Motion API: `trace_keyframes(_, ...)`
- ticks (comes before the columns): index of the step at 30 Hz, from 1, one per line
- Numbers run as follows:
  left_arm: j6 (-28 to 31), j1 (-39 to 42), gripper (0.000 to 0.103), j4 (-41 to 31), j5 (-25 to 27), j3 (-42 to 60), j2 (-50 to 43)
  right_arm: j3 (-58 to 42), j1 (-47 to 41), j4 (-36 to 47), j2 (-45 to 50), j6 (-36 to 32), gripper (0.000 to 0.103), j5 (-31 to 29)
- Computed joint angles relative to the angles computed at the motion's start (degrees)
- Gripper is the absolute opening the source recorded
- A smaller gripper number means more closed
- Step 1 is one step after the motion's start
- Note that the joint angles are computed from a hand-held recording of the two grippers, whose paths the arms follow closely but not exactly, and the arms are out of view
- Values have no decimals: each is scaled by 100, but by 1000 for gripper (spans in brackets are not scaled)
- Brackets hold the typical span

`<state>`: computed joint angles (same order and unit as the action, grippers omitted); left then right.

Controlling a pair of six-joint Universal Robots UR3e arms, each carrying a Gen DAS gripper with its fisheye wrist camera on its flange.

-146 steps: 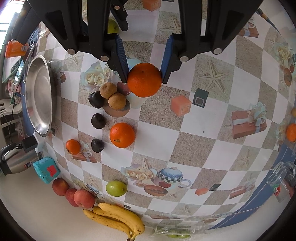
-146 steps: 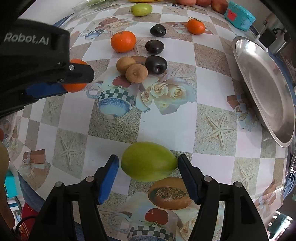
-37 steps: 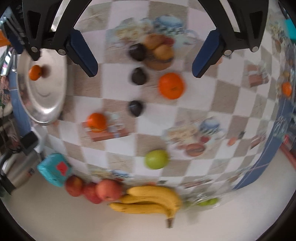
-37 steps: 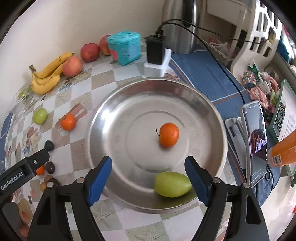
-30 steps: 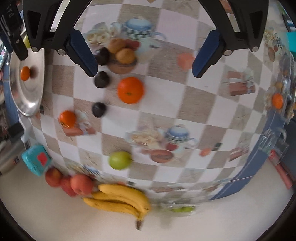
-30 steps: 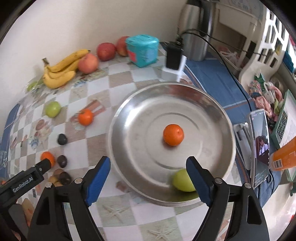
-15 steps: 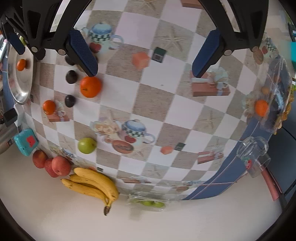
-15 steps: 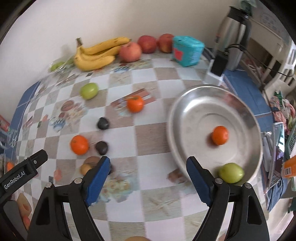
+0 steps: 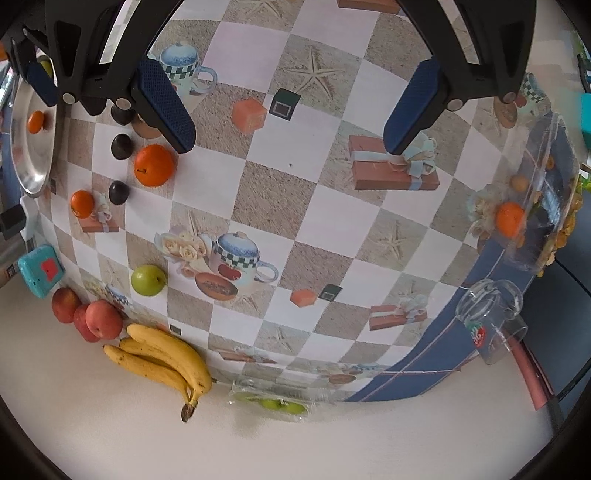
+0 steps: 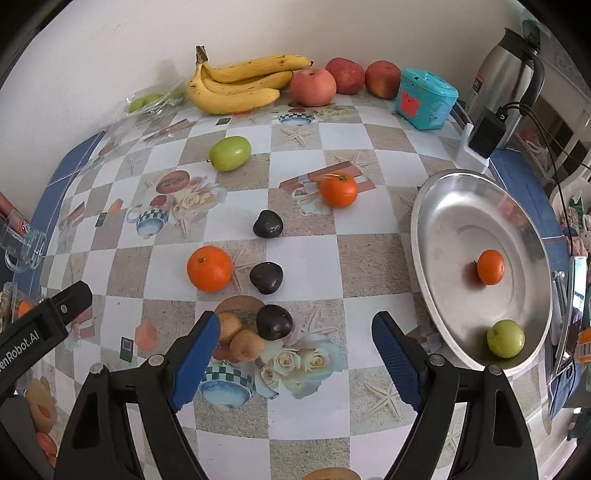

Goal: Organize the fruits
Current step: 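Withdraw both tools from the plate back toward the remaining fruit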

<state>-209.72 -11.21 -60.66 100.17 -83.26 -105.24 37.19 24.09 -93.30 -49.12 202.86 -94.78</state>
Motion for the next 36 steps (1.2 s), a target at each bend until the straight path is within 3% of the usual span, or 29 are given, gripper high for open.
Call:
trace_keyframes(18, 183, -163, 103, -396, -198, 715, -835, 760, -276, -561, 47, 240, 85, 315)
trace_keyframes(36, 205, -167, 103, -559, -115, 887, -1103, 536, -212, -499, 492, 383, 85, 199)
